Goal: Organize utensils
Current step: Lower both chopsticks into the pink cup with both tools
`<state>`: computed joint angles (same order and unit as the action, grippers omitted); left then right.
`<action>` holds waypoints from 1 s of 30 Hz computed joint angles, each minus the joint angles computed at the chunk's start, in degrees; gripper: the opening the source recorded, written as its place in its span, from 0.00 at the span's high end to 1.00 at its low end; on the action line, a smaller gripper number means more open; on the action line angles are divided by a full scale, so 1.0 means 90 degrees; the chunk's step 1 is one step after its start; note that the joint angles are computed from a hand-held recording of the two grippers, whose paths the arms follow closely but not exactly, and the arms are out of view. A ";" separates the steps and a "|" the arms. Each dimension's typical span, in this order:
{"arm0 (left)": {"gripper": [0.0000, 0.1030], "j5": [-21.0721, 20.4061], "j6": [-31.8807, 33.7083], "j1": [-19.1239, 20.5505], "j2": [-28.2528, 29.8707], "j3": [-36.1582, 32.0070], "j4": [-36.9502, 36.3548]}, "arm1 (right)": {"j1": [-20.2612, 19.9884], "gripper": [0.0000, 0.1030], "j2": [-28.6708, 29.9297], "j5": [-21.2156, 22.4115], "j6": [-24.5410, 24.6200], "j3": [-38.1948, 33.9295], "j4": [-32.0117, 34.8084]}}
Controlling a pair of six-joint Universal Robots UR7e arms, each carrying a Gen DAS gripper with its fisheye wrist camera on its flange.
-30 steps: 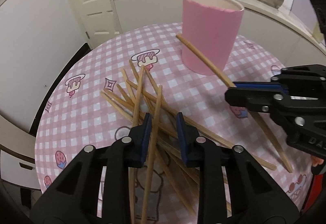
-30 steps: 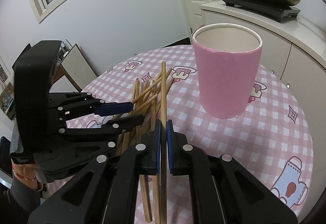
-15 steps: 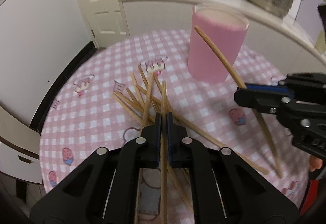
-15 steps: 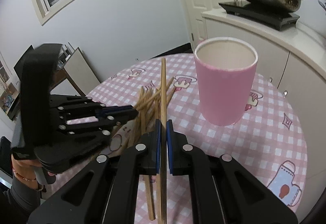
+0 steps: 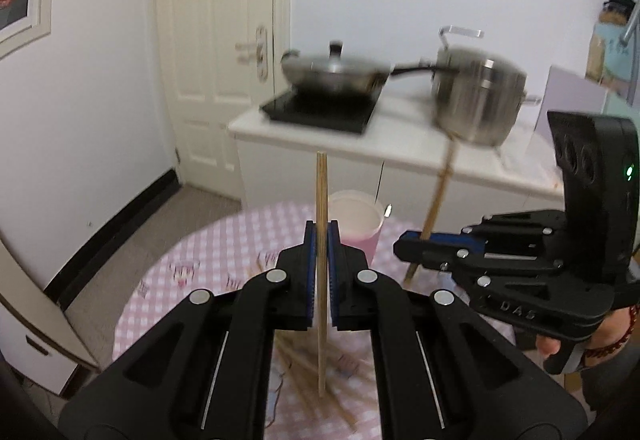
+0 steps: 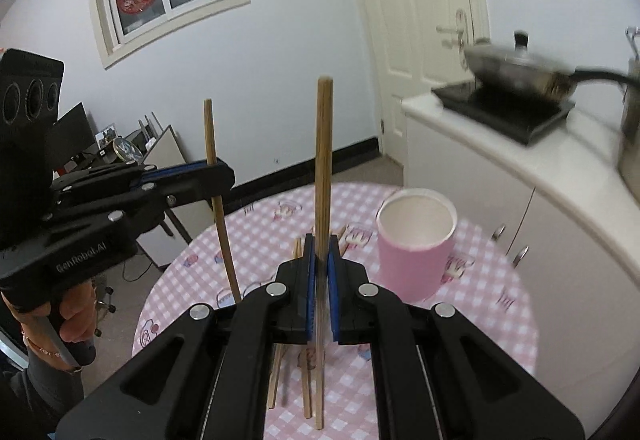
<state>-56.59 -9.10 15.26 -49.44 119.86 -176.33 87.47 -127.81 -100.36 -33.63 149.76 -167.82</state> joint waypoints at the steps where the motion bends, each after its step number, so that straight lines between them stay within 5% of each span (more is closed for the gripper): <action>1: 0.95 0.0009 0.0039 -0.0018 0.0038 -0.0050 -0.0076 | 0.0170 0.96 0.0001 -0.0134 0.0013 -0.0065 -0.0045; 9: 0.95 0.0188 0.0223 -0.0006 0.0600 -0.0696 -0.0972 | 0.0734 0.96 0.0329 -0.0735 -0.0142 -0.0457 -0.0633; 15: 0.95 0.0247 0.0275 0.0160 0.1247 -0.1314 -0.1954 | 0.0745 0.96 0.0793 -0.0885 -0.0313 -0.0808 -0.1338; 24: 0.95 0.0287 0.0489 0.0293 0.1911 -0.1960 -0.2905 | 0.0379 0.96 0.1259 -0.0564 -0.0483 -0.1039 -0.2069; 30: 0.95 0.0278 0.0414 0.0402 0.2153 -0.1982 -0.2689 | -0.0111 0.96 0.1487 -0.0364 -0.0588 -0.0917 -0.2301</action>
<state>-54.09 -5.38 18.88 -30.06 102.02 -200.53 86.47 -114.43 -103.64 -38.92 141.51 -188.53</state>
